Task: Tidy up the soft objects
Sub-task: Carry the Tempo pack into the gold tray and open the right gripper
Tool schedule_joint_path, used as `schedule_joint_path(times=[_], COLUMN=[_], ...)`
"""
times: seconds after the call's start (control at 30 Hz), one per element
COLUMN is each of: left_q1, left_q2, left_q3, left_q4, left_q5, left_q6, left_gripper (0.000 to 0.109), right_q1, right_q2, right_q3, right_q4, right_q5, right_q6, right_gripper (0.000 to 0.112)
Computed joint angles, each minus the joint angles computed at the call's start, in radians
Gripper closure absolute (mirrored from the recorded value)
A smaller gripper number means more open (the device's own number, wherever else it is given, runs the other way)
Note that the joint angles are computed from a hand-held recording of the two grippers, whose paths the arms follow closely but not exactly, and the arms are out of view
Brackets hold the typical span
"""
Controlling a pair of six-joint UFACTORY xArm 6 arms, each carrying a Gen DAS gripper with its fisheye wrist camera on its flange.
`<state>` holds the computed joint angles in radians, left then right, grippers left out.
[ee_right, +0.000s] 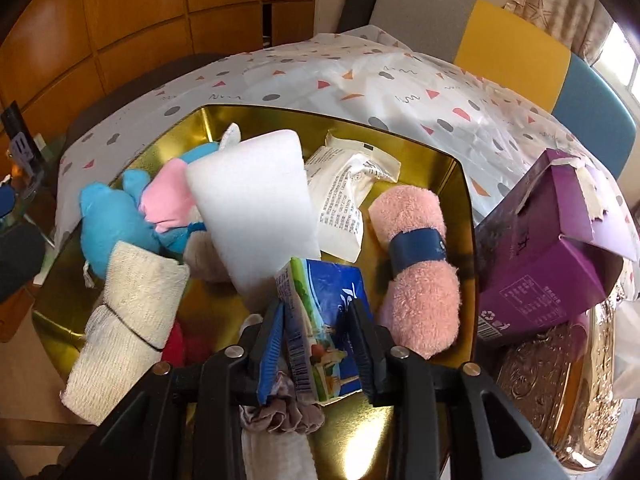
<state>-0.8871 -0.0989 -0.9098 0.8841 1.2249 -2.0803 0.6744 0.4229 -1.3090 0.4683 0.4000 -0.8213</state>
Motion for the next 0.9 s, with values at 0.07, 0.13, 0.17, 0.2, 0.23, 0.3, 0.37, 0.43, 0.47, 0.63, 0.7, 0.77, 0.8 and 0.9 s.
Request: schedule_joint_path(times=[0.07, 0.13, 0.17, 0.2, 0.23, 0.3, 0.37, 0.43, 0.47, 0.63, 0.7, 0.77, 0.8, 0.9], left_q1=[-0.004, -0.008, -0.01, -0.012, -0.014, -0.021, -0.028, -0.037, -0.045, -0.075, -0.088, -0.099, -0.104, -0.117], left_q2=[0.008, 0.011, 0.013, 0.016, 0.018, 0.019, 0.022, 0.025, 0.029, 0.059, 0.074, 0.086, 0.092, 0.121], left_q3=[-0.01, -0.013, -0.017, -0.022, -0.025, -0.028, -0.035, -0.043, -0.049, -0.094, -0.114, -0.13, -0.138, -0.171], left_q4=[0.0, 0.002, 0.002, 0.002, 0.003, 0.01, 0.015, 0.023, 0.027, 0.042, 0.048, 0.053, 0.053, 0.044], left_q5=[0.011, 0.014, 0.018, 0.023, 0.028, 0.036, 0.05, 0.063, 0.075, 0.132, 0.151, 0.164, 0.172, 0.206], left_q6=[0.008, 0.006, 0.007, 0.007, 0.005, -0.004, -0.009, -0.014, -0.02, -0.018, -0.017, -0.025, -0.033, -0.039], left_gripper=[0.006, 0.006, 0.006, 0.006, 0.006, 0.006, 0.006, 0.006, 0.006, 0.006, 0.006, 0.006, 0.006, 0.006], right_q1=[-0.008, -0.011, -0.01, -0.008, -0.005, 0.0, 0.004, 0.006, 0.009, 0.013, 0.011, 0.005, -0.004, -0.019], right_q2=[-0.012, -0.027, -0.037, -0.041, -0.046, -0.063, -0.086, -0.112, -0.124, -0.192, -0.214, -0.231, -0.242, -0.264], right_q3=[0.002, 0.011, 0.021, 0.029, 0.037, 0.062, 0.091, 0.119, 0.131, 0.202, 0.235, 0.272, 0.292, 0.328], right_q4=[0.039, 0.066, 0.079, 0.088, 0.094, 0.111, 0.152, 0.196, 0.21, 0.283, 0.251, 0.185, 0.135, 0.145], right_q5=[0.029, 0.039, 0.033, 0.02, 0.004, -0.033, -0.072, -0.109, -0.13, -0.238, -0.292, -0.348, -0.366, -0.405], right_q6=[-0.019, -0.034, -0.045, -0.053, -0.057, -0.065, -0.089, -0.113, -0.116, -0.126, -0.069, 0.017, 0.076, 0.089], right_gripper=[0.076, 0.072, 0.071, 0.07, 0.07, 0.064, 0.063, 0.063, 0.063, 0.062, 0.062, 0.062, 0.062, 0.062])
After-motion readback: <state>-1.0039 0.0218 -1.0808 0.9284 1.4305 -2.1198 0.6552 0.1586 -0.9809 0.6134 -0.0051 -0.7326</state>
